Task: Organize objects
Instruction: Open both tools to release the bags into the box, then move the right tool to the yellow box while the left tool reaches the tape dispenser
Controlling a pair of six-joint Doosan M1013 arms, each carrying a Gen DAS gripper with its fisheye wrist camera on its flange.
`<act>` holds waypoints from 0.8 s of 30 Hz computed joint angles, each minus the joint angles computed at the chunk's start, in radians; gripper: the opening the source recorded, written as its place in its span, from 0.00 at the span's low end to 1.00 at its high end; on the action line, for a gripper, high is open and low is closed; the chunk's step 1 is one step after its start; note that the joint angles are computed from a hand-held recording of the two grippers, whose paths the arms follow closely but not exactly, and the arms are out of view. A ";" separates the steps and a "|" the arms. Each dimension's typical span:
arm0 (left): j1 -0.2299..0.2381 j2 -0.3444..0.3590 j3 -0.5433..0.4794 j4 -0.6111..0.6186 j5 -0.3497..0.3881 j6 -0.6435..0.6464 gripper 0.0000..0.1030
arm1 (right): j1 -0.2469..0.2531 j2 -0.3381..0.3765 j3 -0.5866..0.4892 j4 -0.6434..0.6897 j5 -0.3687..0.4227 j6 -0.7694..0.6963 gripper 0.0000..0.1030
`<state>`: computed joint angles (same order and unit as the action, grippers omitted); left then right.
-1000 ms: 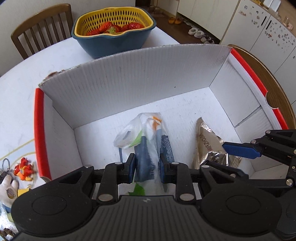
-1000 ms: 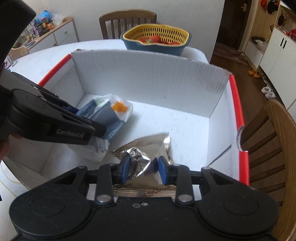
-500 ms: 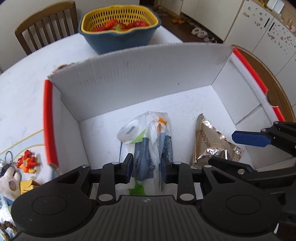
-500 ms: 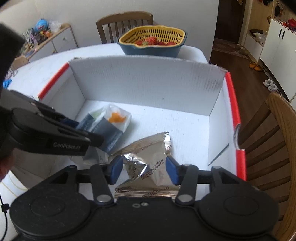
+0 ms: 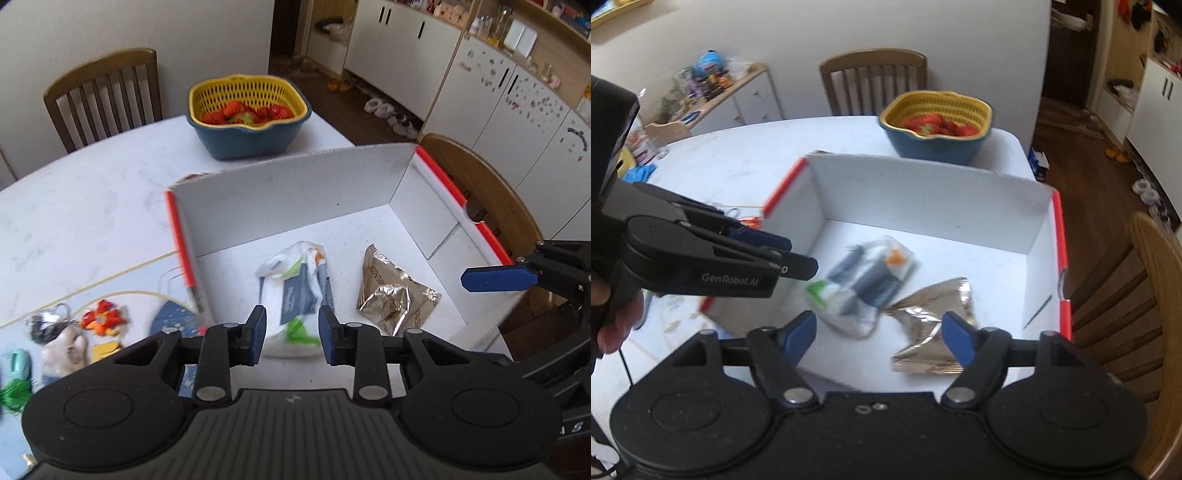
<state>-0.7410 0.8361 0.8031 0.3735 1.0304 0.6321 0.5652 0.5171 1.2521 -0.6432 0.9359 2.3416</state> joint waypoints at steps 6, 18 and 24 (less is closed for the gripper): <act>-0.015 -0.124 0.195 0.059 -0.104 -0.075 0.29 | 0.039 0.018 -0.044 0.031 0.043 -0.033 0.78; -0.034 -0.337 0.544 0.193 -0.166 -0.296 0.74 | 0.101 0.134 -0.184 0.128 0.126 -0.106 0.83; -0.031 -0.417 0.670 0.226 -0.167 -0.382 0.74 | 0.124 0.197 -0.267 0.138 0.162 -0.101 0.85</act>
